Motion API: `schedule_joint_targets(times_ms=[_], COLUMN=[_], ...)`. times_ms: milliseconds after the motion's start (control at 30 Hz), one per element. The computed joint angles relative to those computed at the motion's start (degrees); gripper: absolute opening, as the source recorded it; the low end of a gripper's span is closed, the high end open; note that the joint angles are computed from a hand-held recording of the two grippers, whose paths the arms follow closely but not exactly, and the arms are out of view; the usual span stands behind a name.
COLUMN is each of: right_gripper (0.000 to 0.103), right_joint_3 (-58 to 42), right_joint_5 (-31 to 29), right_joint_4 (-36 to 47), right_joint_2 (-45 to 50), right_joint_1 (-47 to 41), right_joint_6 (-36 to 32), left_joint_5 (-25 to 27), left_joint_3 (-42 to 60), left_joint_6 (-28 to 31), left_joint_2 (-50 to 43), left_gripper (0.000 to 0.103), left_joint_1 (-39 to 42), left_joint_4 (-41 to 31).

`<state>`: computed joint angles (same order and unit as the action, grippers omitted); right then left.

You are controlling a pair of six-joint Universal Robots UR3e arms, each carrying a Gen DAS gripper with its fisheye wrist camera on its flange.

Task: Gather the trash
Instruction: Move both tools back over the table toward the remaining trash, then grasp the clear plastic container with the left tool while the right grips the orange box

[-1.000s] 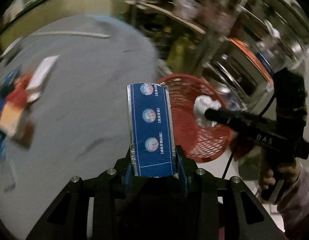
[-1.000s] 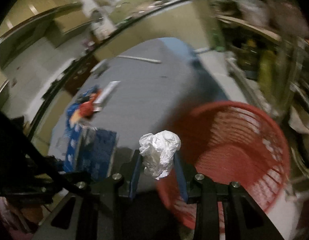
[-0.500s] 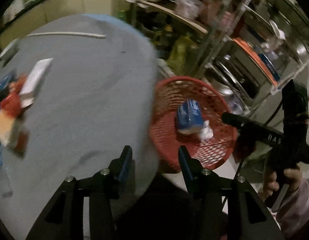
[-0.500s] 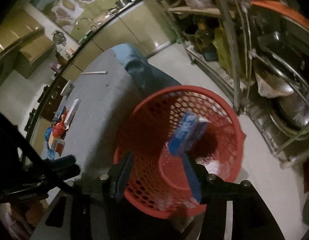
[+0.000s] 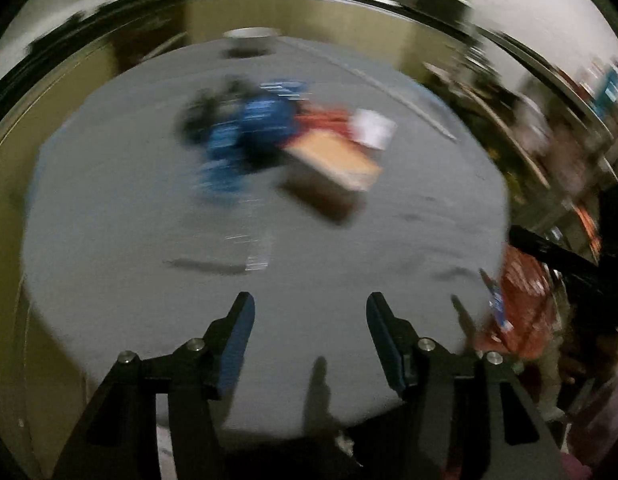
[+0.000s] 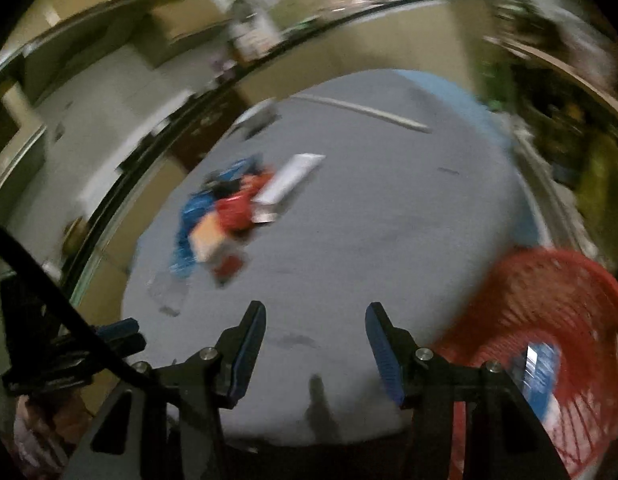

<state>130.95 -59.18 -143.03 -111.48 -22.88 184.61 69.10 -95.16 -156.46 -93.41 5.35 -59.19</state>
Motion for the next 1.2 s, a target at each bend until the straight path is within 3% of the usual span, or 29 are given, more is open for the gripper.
schedule_joint_targets(times_ms=[100,267,433,567,800,867,1000,1200], right_gripper=[0.056,0.056,0.064,0.064,0.062,0.04,0.03,0.031], right_joint_3=[-9.3,-26.4,-40.4,-45.3,-46.8,-45.1,-41.2,-33.1], right_joint_5=[-1.9,-6.9,-12.7,-14.5,-13.0,-11.9,-11.1,-6.1], right_joint_4=[-6.2,-7.7,-5.0,-4.5,-6.4,-9.2,-12.0,-12.1], right_joint_2=[12.9,30.2,42.3,47.1,51.1,50.9,48.6,42.2], right_joint_1=[9.0,19.5,24.6,25.4,25.2,24.8,24.4,21.4], right_joint_6=[2.4,1.8,0.9,-0.5,-0.8,-0.5,0.2,0.7], left_joint_5=[0.5,-2.9,-6.4,-8.6,-8.8,-8.4,-6.8,-5.7], left_joint_3=[-0.4,4.1,12.2,21.9,39.4,42.9,47.6,48.5], left_joint_6=[-0.9,-2.7,-6.3,-13.5,-28.4,-32.7,-36.0,-39.1], left_joint_2=[-0.6,-3.7,-8.3,-15.5,-29.6,-32.4,-36.2,-38.2], left_gripper=[0.059,0.059,0.061,0.065,0.066,0.066,0.066,0.067], left_joint_1=[6.2,12.3,13.2,10.8,5.8,4.8,2.8,1.0], left_joint_4=[0.3,-5.9,-14.7,-19.8,-26.5,-28.5,-29.9,-27.8])
